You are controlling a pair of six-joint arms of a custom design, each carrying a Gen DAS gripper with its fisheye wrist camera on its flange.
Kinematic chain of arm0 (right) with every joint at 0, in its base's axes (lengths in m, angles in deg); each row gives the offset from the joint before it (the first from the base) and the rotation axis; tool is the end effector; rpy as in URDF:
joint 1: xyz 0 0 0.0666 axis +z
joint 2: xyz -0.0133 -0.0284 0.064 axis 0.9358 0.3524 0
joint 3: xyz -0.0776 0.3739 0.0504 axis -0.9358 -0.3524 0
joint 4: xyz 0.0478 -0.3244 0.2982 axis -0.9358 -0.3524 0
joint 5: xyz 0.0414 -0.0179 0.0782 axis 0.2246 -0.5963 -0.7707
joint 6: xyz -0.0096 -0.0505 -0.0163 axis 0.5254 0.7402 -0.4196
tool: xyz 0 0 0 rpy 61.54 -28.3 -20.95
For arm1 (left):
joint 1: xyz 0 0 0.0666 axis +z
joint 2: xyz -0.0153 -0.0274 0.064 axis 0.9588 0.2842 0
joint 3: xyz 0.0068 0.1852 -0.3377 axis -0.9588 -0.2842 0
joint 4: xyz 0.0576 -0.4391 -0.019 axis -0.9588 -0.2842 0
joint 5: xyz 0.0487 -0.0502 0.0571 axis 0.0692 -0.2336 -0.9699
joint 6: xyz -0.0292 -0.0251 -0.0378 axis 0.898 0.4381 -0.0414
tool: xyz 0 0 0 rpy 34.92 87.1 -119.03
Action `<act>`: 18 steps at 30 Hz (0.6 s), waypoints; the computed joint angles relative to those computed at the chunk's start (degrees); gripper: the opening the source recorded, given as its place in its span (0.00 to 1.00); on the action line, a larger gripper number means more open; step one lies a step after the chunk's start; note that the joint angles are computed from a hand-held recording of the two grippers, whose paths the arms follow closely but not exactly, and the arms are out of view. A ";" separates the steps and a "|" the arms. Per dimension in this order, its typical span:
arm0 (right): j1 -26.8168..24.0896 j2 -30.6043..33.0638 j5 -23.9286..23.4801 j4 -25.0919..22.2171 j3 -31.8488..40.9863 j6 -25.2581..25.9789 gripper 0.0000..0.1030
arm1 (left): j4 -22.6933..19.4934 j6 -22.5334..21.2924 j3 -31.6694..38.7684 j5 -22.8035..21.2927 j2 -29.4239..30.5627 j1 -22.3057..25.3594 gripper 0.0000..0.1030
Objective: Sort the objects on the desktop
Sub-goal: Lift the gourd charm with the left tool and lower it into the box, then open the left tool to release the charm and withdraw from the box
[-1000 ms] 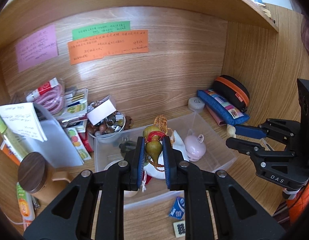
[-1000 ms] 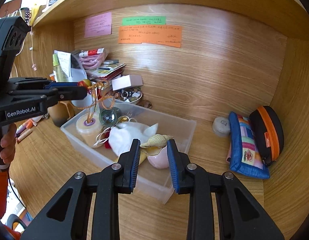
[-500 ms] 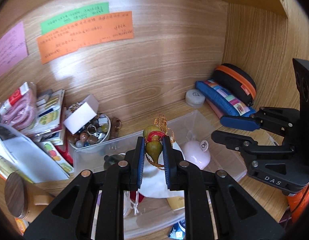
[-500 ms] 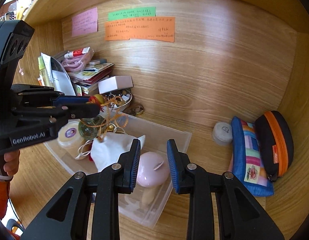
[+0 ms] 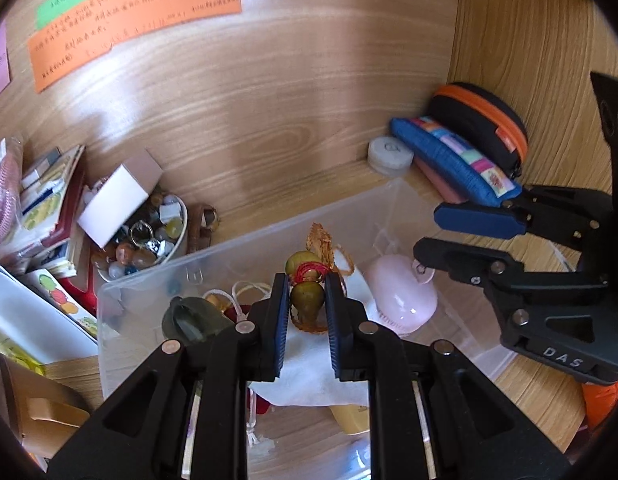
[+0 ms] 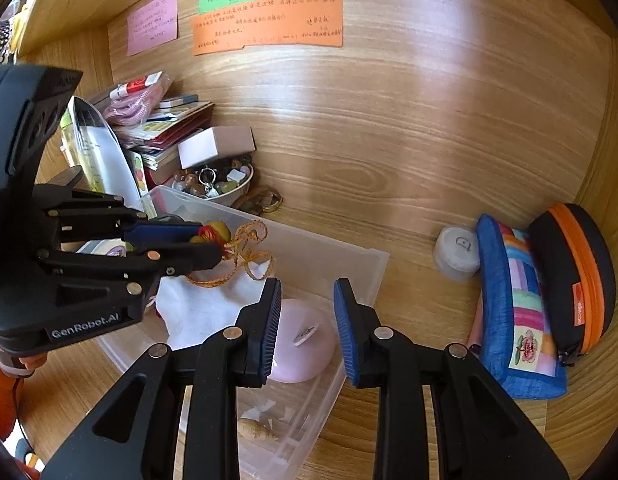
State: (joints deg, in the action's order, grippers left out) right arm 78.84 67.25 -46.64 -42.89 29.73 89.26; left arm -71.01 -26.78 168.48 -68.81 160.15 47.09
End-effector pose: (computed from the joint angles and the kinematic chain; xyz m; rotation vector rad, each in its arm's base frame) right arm 0.4353 0.0708 0.4676 -0.1621 2.2775 0.0462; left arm 0.5161 -0.2645 0.4706 0.9325 2.2372 -0.3350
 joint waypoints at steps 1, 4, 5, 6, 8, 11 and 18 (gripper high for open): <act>-0.03 0.09 -0.16 -0.04 -0.03 0.00 0.24 | -0.19 -0.31 -0.03 -0.37 0.13 -0.09 0.16; 0.19 0.34 0.16 -0.23 -0.06 0.43 0.24 | -0.10 -0.81 -0.29 -0.78 0.09 -0.27 0.17; 0.29 0.39 0.19 -0.30 -0.05 0.53 0.24 | 0.04 -0.90 -0.45 -0.92 -0.02 -0.25 0.17; 0.42 0.38 0.39 -0.29 -0.09 0.72 0.24 | 0.08 -0.93 -0.49 -0.93 -0.01 -0.24 0.18; 0.67 0.48 0.91 -0.44 0.02 0.99 0.24 | 0.34 -1.01 -0.65 -1.08 -0.16 -0.21 0.20; 0.76 0.46 0.78 -0.73 0.14 1.26 0.24 | 0.77 -1.01 -0.94 -1.24 -0.57 -0.11 0.24; 1.21 -0.13 1.32 -1.79 0.47 1.24 0.24 | 3.83 -0.29 -2.95 -4.57 -3.06 -0.46 0.55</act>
